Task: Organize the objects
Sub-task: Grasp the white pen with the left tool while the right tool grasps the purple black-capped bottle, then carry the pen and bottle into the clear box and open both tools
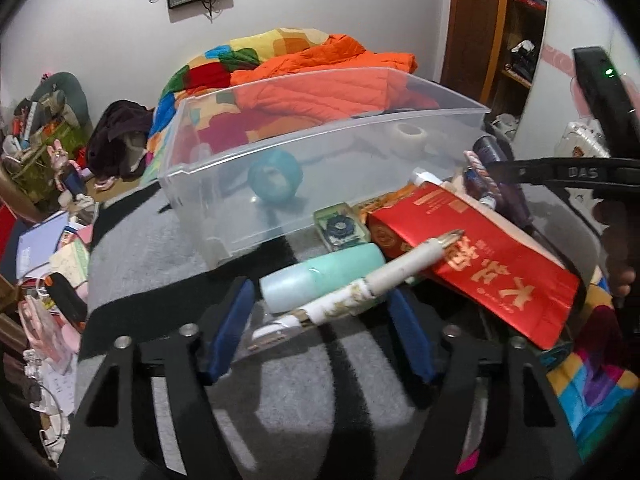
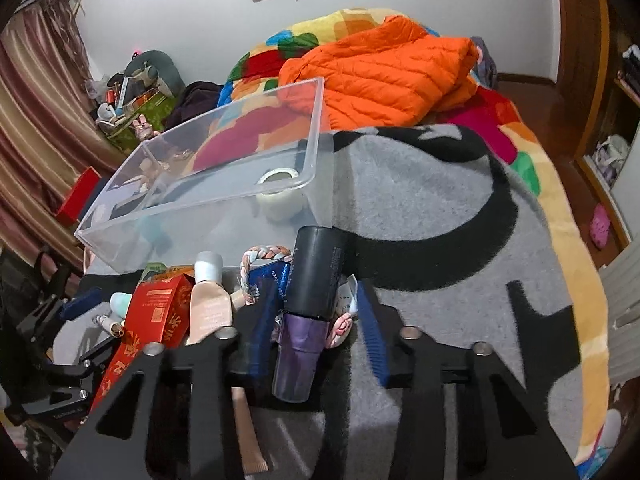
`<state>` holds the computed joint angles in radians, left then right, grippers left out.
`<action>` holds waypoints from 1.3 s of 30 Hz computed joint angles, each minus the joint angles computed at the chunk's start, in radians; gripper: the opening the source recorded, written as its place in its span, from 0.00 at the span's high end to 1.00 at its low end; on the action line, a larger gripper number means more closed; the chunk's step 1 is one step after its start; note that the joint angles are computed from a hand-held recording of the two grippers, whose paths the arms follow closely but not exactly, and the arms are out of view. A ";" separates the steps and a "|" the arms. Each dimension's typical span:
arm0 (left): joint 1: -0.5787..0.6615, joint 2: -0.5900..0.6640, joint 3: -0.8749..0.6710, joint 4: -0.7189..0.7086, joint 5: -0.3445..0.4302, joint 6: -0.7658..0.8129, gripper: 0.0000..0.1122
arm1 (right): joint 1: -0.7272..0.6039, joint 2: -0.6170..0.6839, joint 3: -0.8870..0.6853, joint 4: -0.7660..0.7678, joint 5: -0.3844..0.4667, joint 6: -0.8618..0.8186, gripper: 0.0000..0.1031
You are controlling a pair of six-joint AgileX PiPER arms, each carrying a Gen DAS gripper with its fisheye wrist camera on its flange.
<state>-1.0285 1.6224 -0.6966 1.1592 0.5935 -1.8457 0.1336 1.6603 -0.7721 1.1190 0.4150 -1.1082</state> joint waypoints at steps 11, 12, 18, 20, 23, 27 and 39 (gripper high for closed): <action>-0.034 -0.022 0.007 -0.060 0.004 0.027 0.87 | -0.012 -0.061 0.061 0.111 -0.005 -0.131 0.76; -0.034 -0.028 0.012 -0.068 0.003 0.026 0.90 | -0.015 -0.070 0.068 0.118 -0.004 -0.140 0.76; -0.056 -0.069 0.036 -0.083 0.031 -0.013 0.91 | -0.032 -0.131 0.101 0.139 0.010 -0.177 0.77; -0.069 -0.083 0.039 -0.086 0.046 -0.022 0.91 | -0.044 -0.152 0.107 0.144 0.025 -0.187 0.77; -0.101 -0.112 0.040 -0.089 0.089 -0.038 0.91 | -0.053 -0.182 0.110 0.146 0.037 -0.189 0.77; -0.129 -0.150 0.032 -0.099 0.144 -0.042 0.91 | -0.068 -0.216 0.107 0.152 0.061 -0.196 0.77; -0.116 -0.248 -0.014 -0.040 0.240 -0.052 0.91 | -0.059 -0.273 0.042 0.168 0.095 -0.202 0.77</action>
